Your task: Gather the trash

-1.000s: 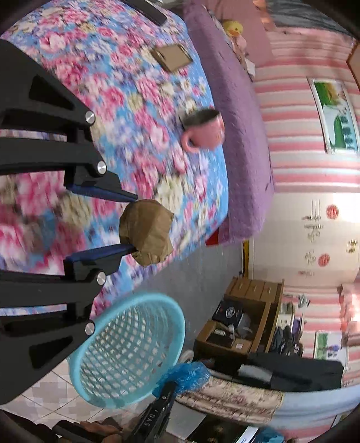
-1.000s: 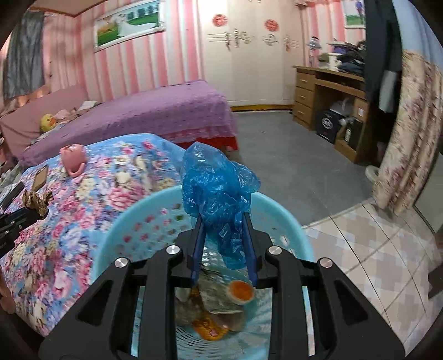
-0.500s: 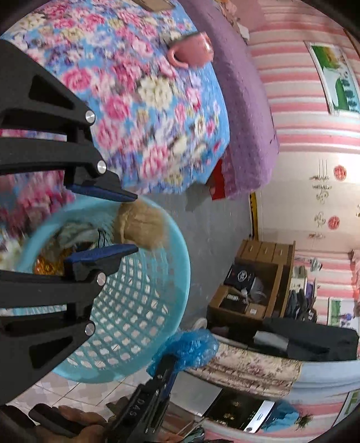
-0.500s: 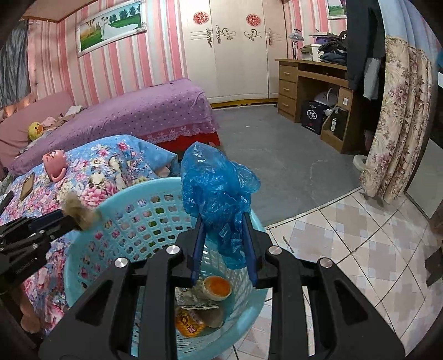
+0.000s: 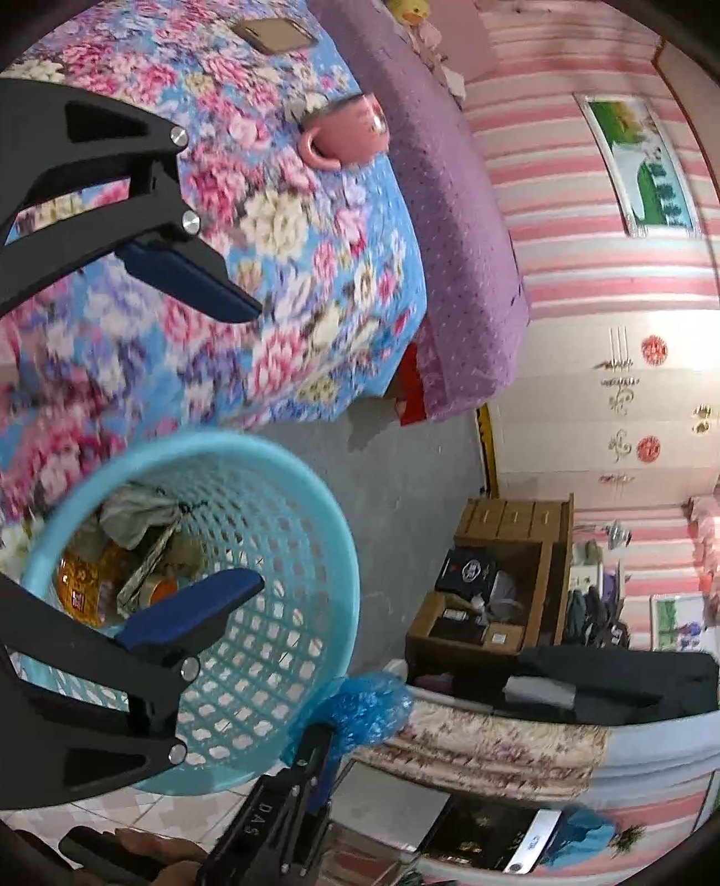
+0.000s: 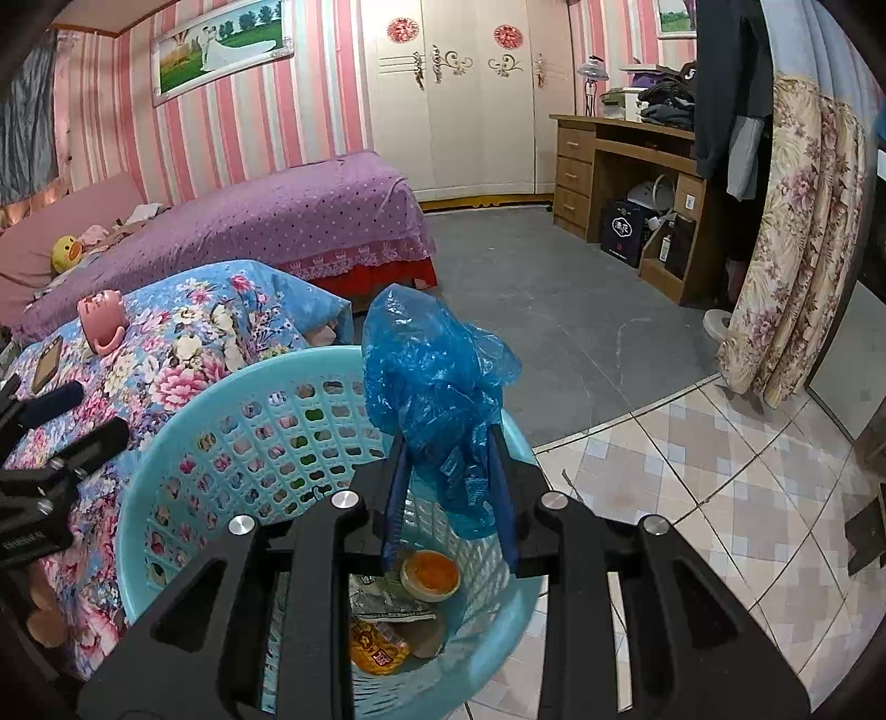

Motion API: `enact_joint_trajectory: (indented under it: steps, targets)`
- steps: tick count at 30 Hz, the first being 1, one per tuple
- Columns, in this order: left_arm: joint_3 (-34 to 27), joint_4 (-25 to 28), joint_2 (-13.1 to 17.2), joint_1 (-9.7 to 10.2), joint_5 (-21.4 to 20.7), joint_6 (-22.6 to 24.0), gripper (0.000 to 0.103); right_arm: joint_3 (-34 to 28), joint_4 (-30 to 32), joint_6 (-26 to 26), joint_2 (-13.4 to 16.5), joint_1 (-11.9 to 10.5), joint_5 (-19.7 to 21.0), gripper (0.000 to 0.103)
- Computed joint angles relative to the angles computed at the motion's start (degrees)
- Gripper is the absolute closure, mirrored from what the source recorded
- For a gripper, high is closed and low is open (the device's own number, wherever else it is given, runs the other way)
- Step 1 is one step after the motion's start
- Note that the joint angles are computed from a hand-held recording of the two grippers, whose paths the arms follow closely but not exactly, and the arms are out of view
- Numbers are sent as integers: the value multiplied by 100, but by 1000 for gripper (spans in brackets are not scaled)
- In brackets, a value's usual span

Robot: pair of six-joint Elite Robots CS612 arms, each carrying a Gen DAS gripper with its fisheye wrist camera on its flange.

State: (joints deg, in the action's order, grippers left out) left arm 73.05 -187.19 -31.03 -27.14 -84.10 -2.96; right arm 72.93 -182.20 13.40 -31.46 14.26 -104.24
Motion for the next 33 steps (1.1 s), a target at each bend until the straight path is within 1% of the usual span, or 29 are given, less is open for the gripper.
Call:
enact_joint_trajectory:
  steps: [2, 5, 7, 8, 10, 11, 13, 16, 19, 23, 28, 30, 31, 33]
  targets:
    - [40, -34, -17, 19, 50, -64, 13, -50, -3, -4, 36, 16, 8, 73]
    - [112, -81, -51, 55, 188, -146, 11, -161, 48, -16, 107, 46, 28, 62]
    - [165, -123, -73, 78, 222, -195, 10, -218, 45, -84, 147, 64, 61, 45]
    - [195, -147, -90, 95, 231, -215, 10, -262, 83, -142, 170, 91, -6, 41]
    - [262, -184, -133, 130, 260, -285, 10, -297, 98, -167, 188, 131, -107, 26]
    - [310, -195, -166, 152, 262, -321, 10, -292, 54, -156, 186, 143, -104, 23]
    - [408, -244, -230, 189, 278, -357, 9, -297, 22, -137, 177, 172, -103, 7]
    - [645, -405, -370, 251, 359, -380, 8, -348, 9, -200, 174, 269, -342, 4]
    - [920, -569, -533, 319, 419, -403, 6, -399, -134, -260, 159, 375, -413, 4]
    - [1418, -926, -803, 440, 578, -507, 5, -545, -178, -519, 152, 642, -931, 4]
    - [1969, -1207, -1118, 614, 556, -719, 4, -430, -374, -480, 46, 956, -1184, 4]
    - [2209, -1312, -1245, 684, 448, -783, 4, -352, -445, -496, -2, 1077, -1163, 4]
    - [2353, -1402, -1305, 709, 437, -736, 4, -304, -526, -531, -23, 1144, -1131, 4]
    - [2618, -1577, -1399, 732, 582, -616, 4, -243, -591, -523, -50, 1248, -1091, 4]
